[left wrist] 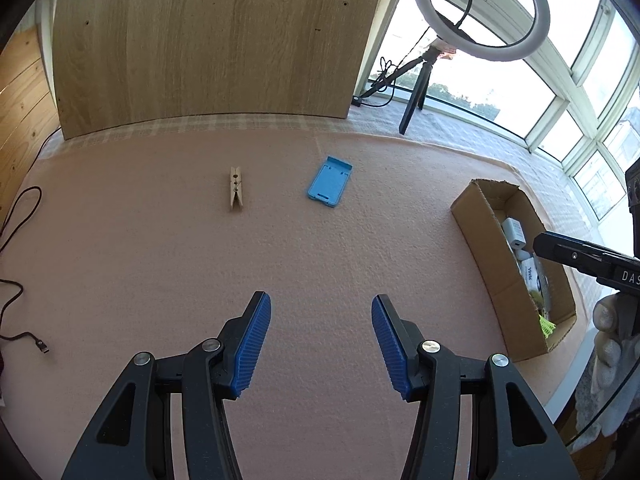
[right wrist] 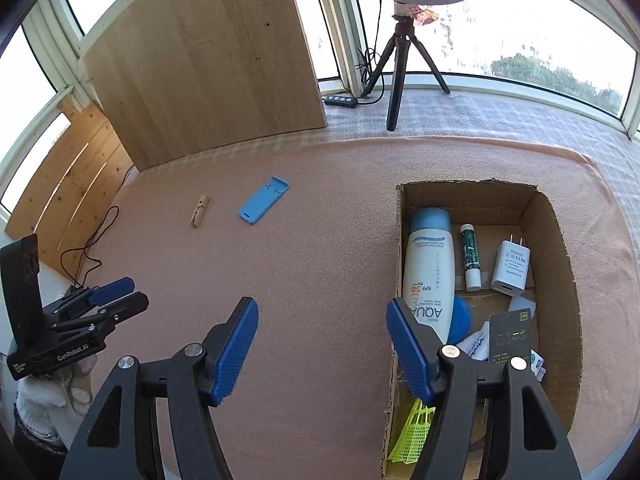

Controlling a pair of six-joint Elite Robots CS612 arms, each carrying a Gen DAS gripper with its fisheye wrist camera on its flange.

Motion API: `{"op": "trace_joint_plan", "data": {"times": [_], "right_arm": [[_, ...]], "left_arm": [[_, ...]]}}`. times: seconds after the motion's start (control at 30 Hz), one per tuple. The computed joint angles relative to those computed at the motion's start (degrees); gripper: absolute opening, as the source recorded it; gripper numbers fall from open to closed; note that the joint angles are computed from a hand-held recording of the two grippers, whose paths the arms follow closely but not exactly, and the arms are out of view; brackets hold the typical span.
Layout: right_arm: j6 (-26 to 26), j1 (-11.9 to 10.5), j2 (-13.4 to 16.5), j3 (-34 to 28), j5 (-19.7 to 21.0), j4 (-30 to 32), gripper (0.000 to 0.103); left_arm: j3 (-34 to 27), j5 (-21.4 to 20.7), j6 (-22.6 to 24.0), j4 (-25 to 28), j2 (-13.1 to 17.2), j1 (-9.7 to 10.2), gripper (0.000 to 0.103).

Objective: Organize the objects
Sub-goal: 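Move the left gripper to the wooden clothespin while the right gripper approaches the blue phone stand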

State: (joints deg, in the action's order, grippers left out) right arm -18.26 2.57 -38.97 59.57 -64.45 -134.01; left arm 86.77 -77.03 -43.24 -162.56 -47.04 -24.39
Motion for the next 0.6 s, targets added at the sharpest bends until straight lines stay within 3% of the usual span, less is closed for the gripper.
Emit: {"op": "trace_joint_plan", "data": {"times": [0.2,0.37,0.47,0.6], "right_arm": [[6.0,1.5,2.6,-3.1,2.0,-3.0,0.063],[8.2,2.7,6.6,-10.9,2.1,4.2,0.063],[10.7,3.7,9.3,-15.8,-0.1,7.0,0.063],[14.1,4.5,14.9,-26.5,0.7,16.3,0.063]], "left_arm": [[-0.7,1.0,-0.1,1.1,0.5,1.87,0.056],[-3.7,0.8,0.8,2.8,2.3,3.79,0.056],[-6.3,-1.2,0.3,4.5,4.1,5.23,0.056],[-10.0,-3.6,0.0,7.1,6.5,6.78,0.056]]}}
